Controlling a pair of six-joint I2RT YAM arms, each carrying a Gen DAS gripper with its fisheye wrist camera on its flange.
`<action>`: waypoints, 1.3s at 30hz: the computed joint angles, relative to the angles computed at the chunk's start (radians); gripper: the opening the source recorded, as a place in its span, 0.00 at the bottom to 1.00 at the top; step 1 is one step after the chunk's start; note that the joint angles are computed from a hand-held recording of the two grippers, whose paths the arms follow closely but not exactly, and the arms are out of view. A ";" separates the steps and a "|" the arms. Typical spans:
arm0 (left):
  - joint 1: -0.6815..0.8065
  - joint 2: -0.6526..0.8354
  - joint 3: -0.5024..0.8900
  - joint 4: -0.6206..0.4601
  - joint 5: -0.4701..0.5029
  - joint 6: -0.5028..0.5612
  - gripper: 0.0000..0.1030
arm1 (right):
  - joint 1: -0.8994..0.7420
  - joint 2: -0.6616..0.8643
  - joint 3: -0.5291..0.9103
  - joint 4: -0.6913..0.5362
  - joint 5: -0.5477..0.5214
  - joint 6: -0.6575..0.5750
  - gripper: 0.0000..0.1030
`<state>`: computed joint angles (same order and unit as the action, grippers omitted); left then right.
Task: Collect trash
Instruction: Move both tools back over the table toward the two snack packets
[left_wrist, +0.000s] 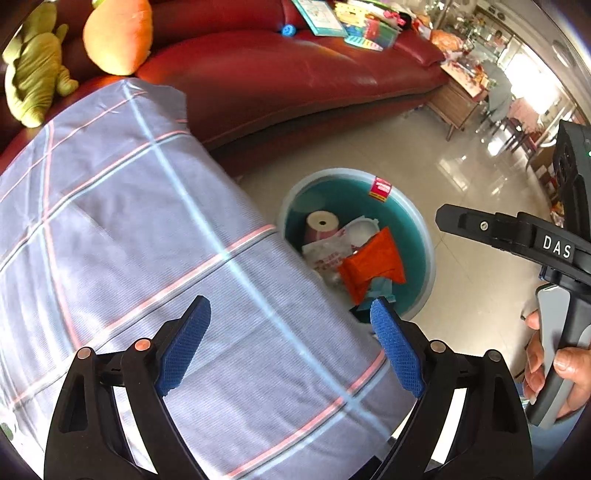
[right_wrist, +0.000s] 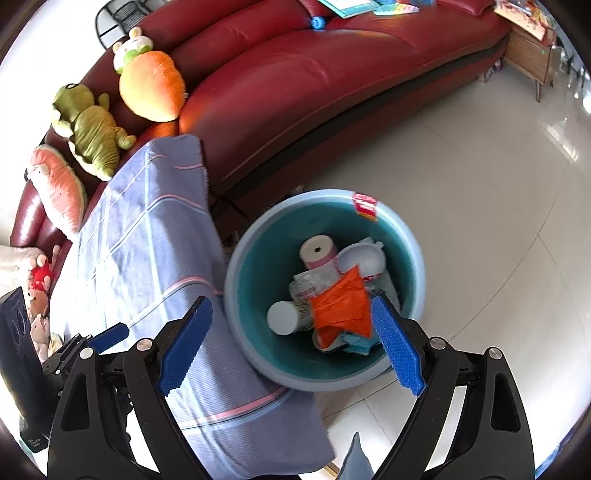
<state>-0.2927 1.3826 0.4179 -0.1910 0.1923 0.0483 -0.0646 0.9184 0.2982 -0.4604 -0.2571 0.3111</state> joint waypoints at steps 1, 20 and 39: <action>0.023 -0.022 -0.012 -0.010 0.006 0.016 0.87 | 0.051 -0.021 0.004 -0.010 0.017 0.039 0.81; 1.337 0.124 0.206 -0.382 0.323 1.017 0.92 | 1.059 0.646 0.539 0.122 0.324 0.520 0.82; 1.817 0.833 1.067 -0.582 0.318 1.077 0.93 | 1.345 1.627 1.950 -0.443 0.194 0.307 0.82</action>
<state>1.5247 2.2160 1.4849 -0.7730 0.5106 1.1249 1.2803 2.5454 2.2486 -0.9031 -0.0634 0.6177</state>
